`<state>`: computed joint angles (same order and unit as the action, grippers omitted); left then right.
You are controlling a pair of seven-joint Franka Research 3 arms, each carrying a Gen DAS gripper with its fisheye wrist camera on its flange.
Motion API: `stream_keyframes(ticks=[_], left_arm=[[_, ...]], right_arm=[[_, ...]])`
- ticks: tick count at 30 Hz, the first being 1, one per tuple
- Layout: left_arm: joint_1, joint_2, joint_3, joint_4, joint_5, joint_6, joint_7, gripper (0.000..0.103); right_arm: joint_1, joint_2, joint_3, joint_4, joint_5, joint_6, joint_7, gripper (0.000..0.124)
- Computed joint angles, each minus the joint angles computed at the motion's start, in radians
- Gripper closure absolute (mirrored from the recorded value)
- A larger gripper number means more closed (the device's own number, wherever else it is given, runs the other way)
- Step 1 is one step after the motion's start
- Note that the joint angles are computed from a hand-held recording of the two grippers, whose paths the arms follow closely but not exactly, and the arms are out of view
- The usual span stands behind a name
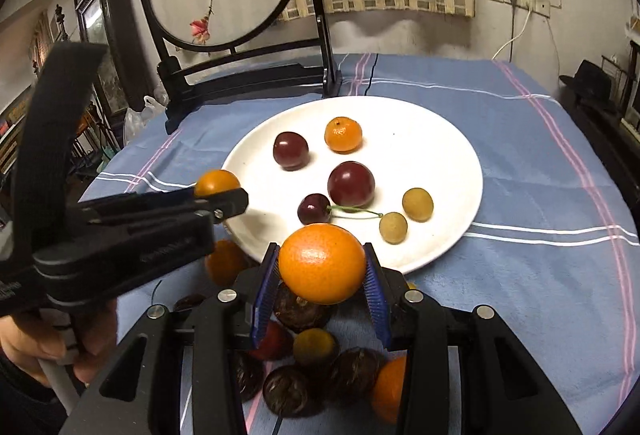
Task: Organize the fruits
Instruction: 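Carry both orange fruits over the white plate and release them onto it, then grasp a dark red stemmed cherry with the left tool while the right tool grasps a tangerine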
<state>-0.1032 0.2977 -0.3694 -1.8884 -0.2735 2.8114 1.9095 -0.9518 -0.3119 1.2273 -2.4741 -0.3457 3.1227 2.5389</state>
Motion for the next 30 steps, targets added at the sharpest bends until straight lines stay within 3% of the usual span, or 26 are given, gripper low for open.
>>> stream_keyframes(ticks=[2,4,6,9,12,14,17,20,30], left_arm=[[-0.016,0.009,0.011,-0.004,0.026,0.044,-0.018,0.067],[-0.003,0.018,-0.006,0.009,0.023,0.029,-0.008,0.063],[0.026,0.01,-0.04,-0.011,-0.03,0.076,0.018,0.038],[0.054,-0.021,-0.071,-0.061,-0.06,0.158,0.058,0.032],[0.105,-0.05,-0.123,-0.091,-0.125,0.171,0.125,0.024],[0.106,-0.071,-0.119,-0.113,-0.147,0.175,0.147,0.017],[0.111,-0.103,-0.115,-0.15,-0.202,0.183,0.192,0.015],[0.116,-0.136,-0.108,-0.19,-0.29,0.176,0.268,0.012],[0.088,-0.251,-0.02,-0.313,-0.548,0.054,0.52,0.01]], right_arm=[[-0.026,0.028,0.02,0.006,-0.005,0.008,0.0,0.082],[-0.074,0.025,0.061,0.003,0.005,0.03,0.014,0.082],[-0.074,0.027,0.059,-0.007,0.031,0.04,0.003,0.079],[-0.026,-0.009,0.018,-0.039,0.087,0.072,-0.003,0.074],[0.012,-0.055,-0.006,-0.073,0.139,0.094,-0.016,0.066],[0.036,-0.065,-0.022,-0.089,0.171,0.098,-0.029,0.064],[0.058,-0.068,-0.038,-0.105,0.207,0.113,-0.046,0.062],[0.07,-0.12,-0.033,-0.134,0.248,0.133,-0.051,0.052],[0.213,-0.249,-0.095,-0.223,0.313,0.123,-0.093,0.038]])
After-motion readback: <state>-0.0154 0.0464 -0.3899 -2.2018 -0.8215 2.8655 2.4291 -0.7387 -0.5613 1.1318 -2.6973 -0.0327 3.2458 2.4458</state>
